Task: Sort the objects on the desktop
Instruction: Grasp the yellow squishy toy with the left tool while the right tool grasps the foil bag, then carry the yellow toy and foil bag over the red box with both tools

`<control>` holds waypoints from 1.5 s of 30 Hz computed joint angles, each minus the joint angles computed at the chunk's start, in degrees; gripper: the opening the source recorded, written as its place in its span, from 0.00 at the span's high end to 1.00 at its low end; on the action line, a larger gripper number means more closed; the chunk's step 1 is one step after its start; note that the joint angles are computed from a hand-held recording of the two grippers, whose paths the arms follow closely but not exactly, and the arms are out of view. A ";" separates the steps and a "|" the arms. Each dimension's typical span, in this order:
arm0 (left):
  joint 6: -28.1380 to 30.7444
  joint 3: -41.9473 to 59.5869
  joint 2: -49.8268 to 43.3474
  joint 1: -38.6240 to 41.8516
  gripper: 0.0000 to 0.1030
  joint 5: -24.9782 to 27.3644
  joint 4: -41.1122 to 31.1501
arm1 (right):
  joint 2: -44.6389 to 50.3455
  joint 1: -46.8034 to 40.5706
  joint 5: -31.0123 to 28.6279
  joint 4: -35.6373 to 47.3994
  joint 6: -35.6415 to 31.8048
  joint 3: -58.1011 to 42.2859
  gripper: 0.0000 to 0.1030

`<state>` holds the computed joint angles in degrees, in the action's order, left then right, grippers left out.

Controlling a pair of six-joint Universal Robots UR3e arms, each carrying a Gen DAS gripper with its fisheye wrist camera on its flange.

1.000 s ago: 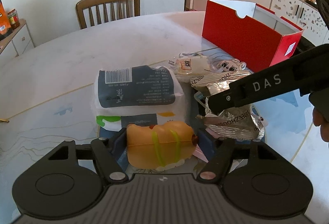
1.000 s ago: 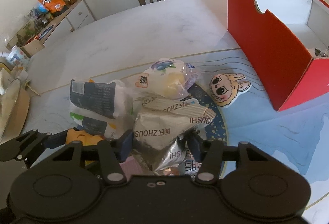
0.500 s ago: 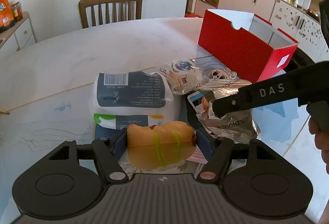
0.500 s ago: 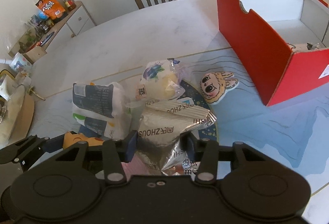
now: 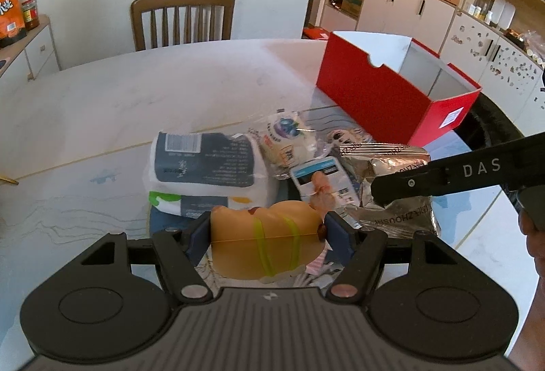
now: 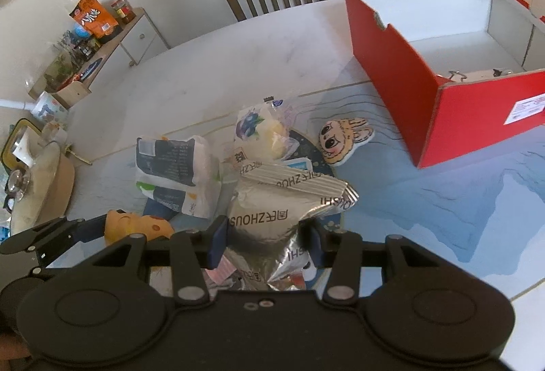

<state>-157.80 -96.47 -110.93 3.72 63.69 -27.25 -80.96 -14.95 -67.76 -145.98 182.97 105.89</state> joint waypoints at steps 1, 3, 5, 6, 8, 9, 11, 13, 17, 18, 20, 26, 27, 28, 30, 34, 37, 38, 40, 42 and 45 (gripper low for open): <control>-0.23 0.00 0.40 -0.21 0.32 0.01 -0.28 | -0.87 -0.57 0.42 0.63 -0.60 0.36 0.55; -0.77 0.21 1.14 -0.46 0.32 -0.48 -1.39 | -2.64 -1.79 1.29 1.79 -1.81 1.26 0.55; -1.33 0.55 1.77 -0.76 0.32 -0.96 -2.66 | -4.59 -3.38 2.33 3.52 -3.25 2.11 0.55; -1.66 0.87 1.96 -1.03 0.32 -1.03 -3.24 | -5.46 -4.17 2.86 4.55 -3.98 2.34 0.55; -2.41 1.34 2.39 -1.65 0.32 -1.18 -4.03 | -7.41 -6.05 4.02 6.68 -5.85 3.06 0.55; -2.86 1.70 2.50 -2.00 0.32 -1.26 -4.47 | -8.19 -6.77 4.41 7.57 -6.60 3.21 0.55; -3.91 2.44 2.61 -2.79 0.32 -1.25 -5.20 | -10.07 -8.69 5.50 9.69 -8.44 3.72 0.55; -5.03 3.44 2.50 -3.71 0.32 -1.28 -5.82 | -11.74 -10.58 6.39 11.78 -10.20 4.01 0.55; -7.15 5.75 1.86 -6.06 0.32 -0.57 -6.38 | -14.78 -14.30 8.36 15.49 -13.90 4.31 0.55; -7.66 6.60 1.53 -6.66 0.32 -0.44 -6.67 | -15.43 -15.32 8.85 16.51 -14.91 4.14 0.55; -8.90 8.18 0.75 -7.96 0.32 -0.15 -6.90 | -16.33 -17.34 9.95 18.84 -17.13 3.36 0.55; -12.61 14.30 -2.66 -12.48 0.32 1.96 -7.49 | -16.56 -22.76 12.57 24.56 -23.16 -0.09 0.55; -13.35 15.79 -3.53 -13.42 0.32 2.60 -7.79 | -16.31 -23.66 13.04 25.55 -24.24 -0.83 0.55; -13.94 16.99 -4.18 -14.13 0.32 3.07 -8.11 | -15.84 -24.70 13.53 26.86 -25.44 -1.93 0.55; -15.27 19.54 -5.74 -15.65 0.32 4.10 -8.53 | -14.75 -26.83 14.58 29.15 -27.70 -4.03 0.55; -17.89 26.04 -9.67 -18.88 0.32 6.36 -9.90 | -11.79 -29.95 15.81 32.04 -31.51 -8.39 0.55; -19.92 32.28 -13.30 -21.19 0.32 8.11 -11.48 | -9.19 -31.75 16.60 33.70 -33.84 -11.64 0.55; -20.56 34.66 -14.61 -21.93 0.32 8.66 -12.23 | -8.25 -32.54 16.95 34.56 -34.86 -12.89 0.55; -21.75 40.20 -17.71 -23.44 0.32 9.84 -14.04 | -6.32 -33.53 17.52 35.81 -36.25 -15.27 0.55; -22.52 46.37 -21.09 -24.93 0.32 11.21 -16.08 | -4.33 -34.21 17.79 36.48 -37.21 -17.57 0.55; -23.12 57.29 -26.84 -27.03 0.32 13.09 -20.36 | -0.90 -34.97 18.35 37.18 -38.44 -21.51 0.55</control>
<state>-180.92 -39.18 -137.77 -23.31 76.78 -47.62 -81.86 -49.92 -49.41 -108.80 144.52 84.38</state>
